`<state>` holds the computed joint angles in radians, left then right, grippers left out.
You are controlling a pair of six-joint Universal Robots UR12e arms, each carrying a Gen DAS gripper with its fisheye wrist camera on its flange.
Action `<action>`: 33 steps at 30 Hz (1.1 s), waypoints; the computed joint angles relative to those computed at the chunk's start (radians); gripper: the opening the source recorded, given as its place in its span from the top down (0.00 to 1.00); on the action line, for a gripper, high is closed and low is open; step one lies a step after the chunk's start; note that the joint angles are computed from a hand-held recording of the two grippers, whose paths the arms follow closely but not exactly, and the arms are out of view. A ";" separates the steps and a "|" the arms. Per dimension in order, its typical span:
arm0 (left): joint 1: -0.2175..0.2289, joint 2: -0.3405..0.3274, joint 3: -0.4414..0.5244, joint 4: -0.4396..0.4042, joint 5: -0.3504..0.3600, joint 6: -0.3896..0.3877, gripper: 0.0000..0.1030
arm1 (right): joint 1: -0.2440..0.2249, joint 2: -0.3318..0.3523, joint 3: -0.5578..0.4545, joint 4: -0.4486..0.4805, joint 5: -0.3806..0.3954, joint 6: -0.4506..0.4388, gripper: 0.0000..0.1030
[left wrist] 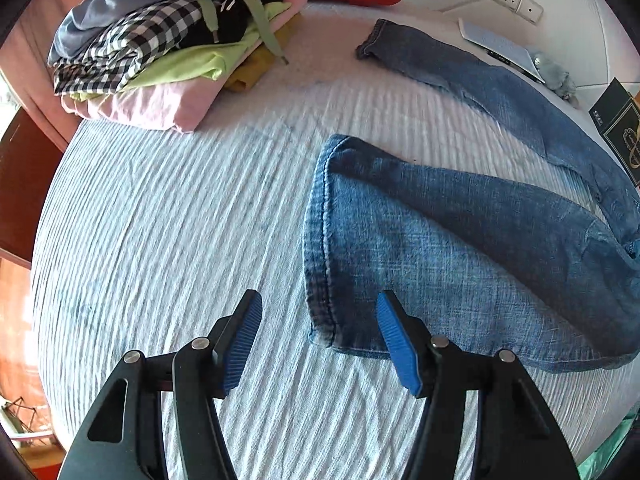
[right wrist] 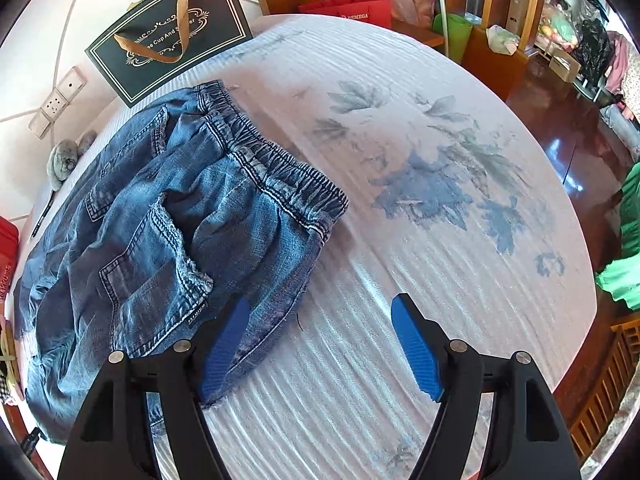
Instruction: Fold clothes
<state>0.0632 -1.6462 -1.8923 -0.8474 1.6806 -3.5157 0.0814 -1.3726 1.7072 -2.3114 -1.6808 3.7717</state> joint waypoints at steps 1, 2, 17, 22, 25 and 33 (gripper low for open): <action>0.001 0.001 -0.005 0.008 -0.015 -0.011 0.41 | -0.005 -0.002 0.005 -0.011 0.012 0.001 0.29; 0.003 0.002 -0.010 0.016 -0.030 -0.021 0.41 | -0.009 -0.002 0.012 -0.027 0.025 0.003 0.29; -0.052 -0.045 0.044 -0.031 0.049 -0.053 0.88 | -0.024 0.052 -0.010 -0.074 0.075 0.038 0.42; -0.022 -0.026 0.064 -0.017 0.047 -0.083 0.88 | -0.015 0.060 -0.057 -0.068 0.059 0.032 0.92; 0.012 -0.027 0.103 0.018 -0.004 -0.070 0.88 | -0.019 0.059 -0.088 -0.132 0.073 0.032 0.93; 0.035 -0.208 0.392 0.005 0.026 -0.025 0.88 | -0.014 0.166 -0.301 -0.148 0.073 -0.018 0.93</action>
